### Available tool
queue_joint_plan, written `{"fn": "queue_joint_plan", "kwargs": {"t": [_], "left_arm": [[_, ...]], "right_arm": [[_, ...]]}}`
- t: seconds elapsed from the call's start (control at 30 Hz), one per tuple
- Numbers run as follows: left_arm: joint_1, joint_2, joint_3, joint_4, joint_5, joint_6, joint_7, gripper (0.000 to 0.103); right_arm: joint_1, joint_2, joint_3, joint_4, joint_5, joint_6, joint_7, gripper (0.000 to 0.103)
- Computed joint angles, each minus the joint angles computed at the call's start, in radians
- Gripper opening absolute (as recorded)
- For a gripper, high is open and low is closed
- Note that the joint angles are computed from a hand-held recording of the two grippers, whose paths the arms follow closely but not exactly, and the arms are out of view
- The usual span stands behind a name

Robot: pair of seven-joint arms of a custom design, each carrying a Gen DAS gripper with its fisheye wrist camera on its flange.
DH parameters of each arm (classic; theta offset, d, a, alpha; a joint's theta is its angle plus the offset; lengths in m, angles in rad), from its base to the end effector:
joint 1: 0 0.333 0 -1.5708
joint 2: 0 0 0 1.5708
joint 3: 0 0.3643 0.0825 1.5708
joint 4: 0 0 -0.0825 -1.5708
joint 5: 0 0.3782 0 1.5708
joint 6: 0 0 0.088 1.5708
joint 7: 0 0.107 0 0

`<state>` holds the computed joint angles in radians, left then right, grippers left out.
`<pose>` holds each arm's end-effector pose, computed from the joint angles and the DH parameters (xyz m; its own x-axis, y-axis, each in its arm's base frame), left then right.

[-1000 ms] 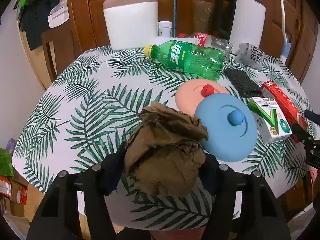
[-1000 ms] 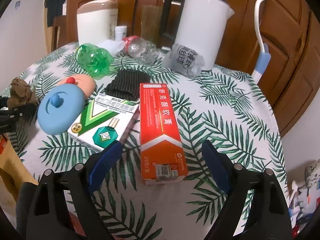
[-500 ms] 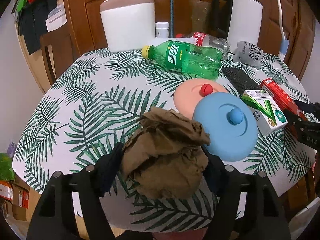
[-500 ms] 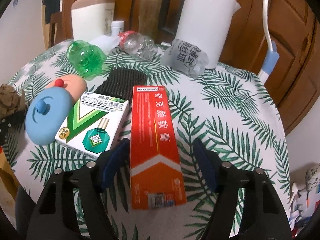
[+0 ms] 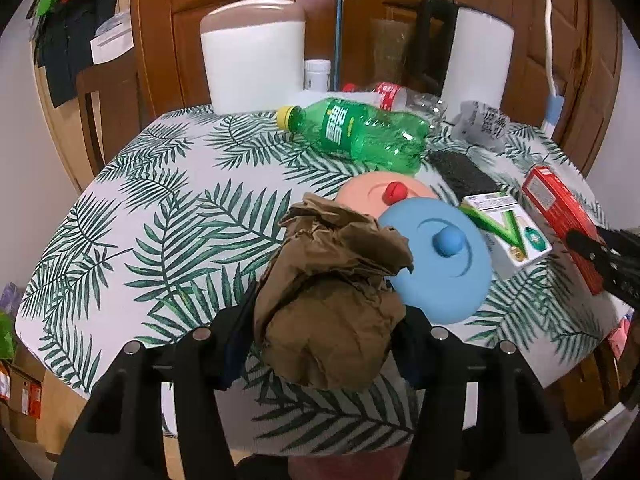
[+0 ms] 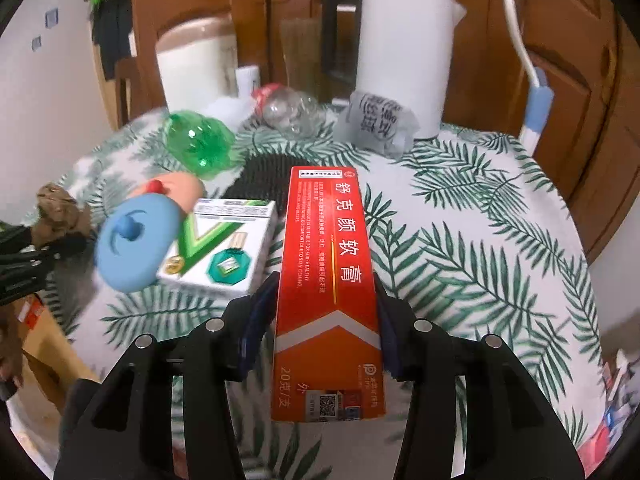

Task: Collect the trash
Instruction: 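Lift the paper bag and red box and carry both over the pink bin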

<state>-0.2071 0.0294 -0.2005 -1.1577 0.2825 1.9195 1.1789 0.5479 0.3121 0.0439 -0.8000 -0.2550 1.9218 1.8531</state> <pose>0.5128 -0.1964 0.8949 -0.0151 -0.9997 0.0173 -0.7104 -0.0015 -0.7038 0.5376 0.3294 0.8876 0.2804 -0.9599 0.0053 -0.6376 -0.1904 -0.7464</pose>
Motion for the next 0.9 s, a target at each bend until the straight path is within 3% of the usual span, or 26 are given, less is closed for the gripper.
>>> {"fn": "queue_joint_plan", "kwargs": {"t": [0.37,0.6,0.9], "left_arm": [[-0.018,-0.140,-0.039,-0.103,-0.024,-0.009,0.023,0.058],[-0.020,-0.282,-0.065,-0.278,-0.095,-0.010,0.038,0.058],[-0.026,-0.410,-0.067,-0.557,-0.193,-0.018,0.054,0.059]], "right_arm": [[0.004,-0.287,0.109,-0.379,0.006,0.166,0.082,0.047],[-0.001,-0.410,0.181,-0.578,0.029,0.235,0.134,0.047],[-0.010,-0.480,0.217,-0.840,0.094,0.313,0.170,0.047]]}}
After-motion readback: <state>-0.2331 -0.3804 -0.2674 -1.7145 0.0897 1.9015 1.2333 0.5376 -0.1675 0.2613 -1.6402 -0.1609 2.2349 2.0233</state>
